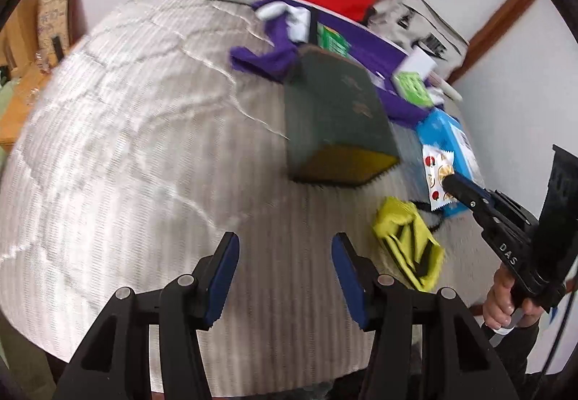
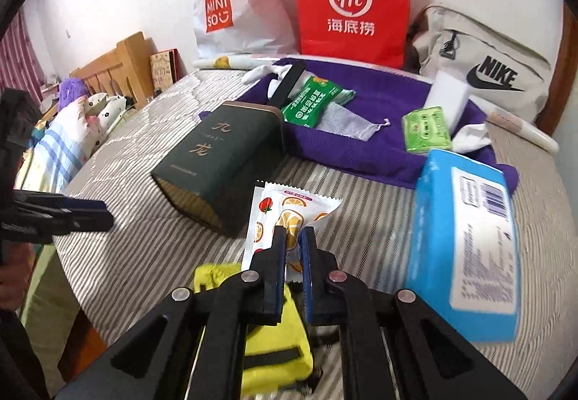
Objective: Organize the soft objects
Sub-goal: 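Grasp the yellow pouch with the left gripper while the right gripper lifts the sachet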
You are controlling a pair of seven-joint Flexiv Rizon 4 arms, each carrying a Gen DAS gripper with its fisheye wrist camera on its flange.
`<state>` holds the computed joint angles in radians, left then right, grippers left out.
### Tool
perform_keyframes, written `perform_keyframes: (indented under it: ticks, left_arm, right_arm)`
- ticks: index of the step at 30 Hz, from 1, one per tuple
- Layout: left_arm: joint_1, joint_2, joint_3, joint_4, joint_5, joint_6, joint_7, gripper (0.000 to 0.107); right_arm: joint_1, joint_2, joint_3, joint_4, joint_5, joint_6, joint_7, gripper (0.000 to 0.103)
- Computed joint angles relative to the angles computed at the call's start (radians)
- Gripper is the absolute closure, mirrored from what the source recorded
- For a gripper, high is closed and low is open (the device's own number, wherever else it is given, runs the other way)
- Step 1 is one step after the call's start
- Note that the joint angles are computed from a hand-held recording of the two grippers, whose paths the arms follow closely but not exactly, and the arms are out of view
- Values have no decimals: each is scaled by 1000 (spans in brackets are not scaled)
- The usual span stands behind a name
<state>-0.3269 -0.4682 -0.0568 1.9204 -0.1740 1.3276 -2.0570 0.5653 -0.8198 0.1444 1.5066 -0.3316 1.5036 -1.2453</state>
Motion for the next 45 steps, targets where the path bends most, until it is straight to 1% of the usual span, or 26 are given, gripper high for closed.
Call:
perform_keyframes:
  ticks: [2, 3, 5, 8, 12, 14, 16, 20, 22, 23, 25, 27, 28, 29, 32, 35, 36, 37, 38, 40, 43, 45]
  left_arm:
    - [24, -17, -55, -4, -35, 17, 37, 56]
    - [26, -25, -70, -12, -47, 19, 49, 56]
    - [15, -42, -81, -33, -58, 12, 63, 56]
    - [-19, -66, -73, -74, -55, -11, 62, 54]
    - [-18, -102, -117, -111, -91, -5, 88, 53]
    - [-22, -126, -133, -144, -104, -21, 106, 52]
    - [-27, -150, -143, -179, -115, -41, 125, 51]
    - [-74, -199, -99, -276, -104, -110, 91, 51]
    - [-107, -214, -52, -319, -78, -147, 42, 51]
    - [-131, -223, -16, -351, -52, -178, 7, 51]
    - [-153, -244, 19, -408, -14, -228, -45, 51]
    - [-141, -260, 10, -435, -6, -248, -64, 49]
    - [-138, -273, 5, -462, -5, -274, -73, 46]
    - [-139, -283, 4, -482, 2, -292, -82, 45]
    - [-154, -317, 17, -561, 38, -355, -102, 44]
    - [-172, -353, 29, -648, 75, -433, -120, 35]
    - [-180, -363, 35, -670, 91, -448, -128, 29]
    - [-187, -372, 40, -691, 105, -463, -133, 25]
    - [-198, -384, 50, -722, 125, -492, -138, 24]
    - [-213, -400, 62, -764, 159, -535, -145, 19]
    - [-223, -417, 67, -803, 186, -563, -167, 13]
    - [-235, -435, 78, -844, 208, -597, -183, 11]
  right_arm:
    - [8, 27, -18, 46, 6, 38, 11, 95]
    - [10, 39, -24, 67, 8, 54, 15, 95]
    - [21, 76, -52, 130, 14, 105, 30, 95]
    - [49, 125, -107, 216, 27, 178, 55, 95]
    - [63, 176, -149, 315, 52, 247, 63, 95]
    - [75, 191, -172, 351, 66, 271, 60, 95]
    - [67, 202, -171, 383, 79, 294, 50, 95]
    - [42, 210, -160, 427, 110, 319, 38, 95]
    - [27, 211, -155, 441, 124, 327, 35, 95]
    - [19, 212, -151, 448, 131, 331, 35, 95]
    - [-4, 213, -138, 457, 139, 339, 33, 95]
    - [-20, 214, -133, 467, 145, 348, 27, 95]
    - [-17, 214, -142, 475, 152, 356, 23, 95]
    - [-23, 213, -138, 477, 154, 357, 21, 95]
    - [-53, 207, -116, 481, 155, 363, 17, 95]
    - [-74, 202, -101, 486, 157, 375, 14, 95]
    - [-79, 201, -98, 487, 157, 377, 14, 95]
    - [-76, 201, -103, 489, 161, 380, 12, 95]
    - [-64, 200, -119, 492, 168, 381, 10, 94]
    - [-69, 198, -118, 492, 169, 375, 7, 94]
    - [-98, 187, -92, 485, 155, 361, 9, 94]
    - [-82, 183, -110, 484, 160, 352, 11, 94]
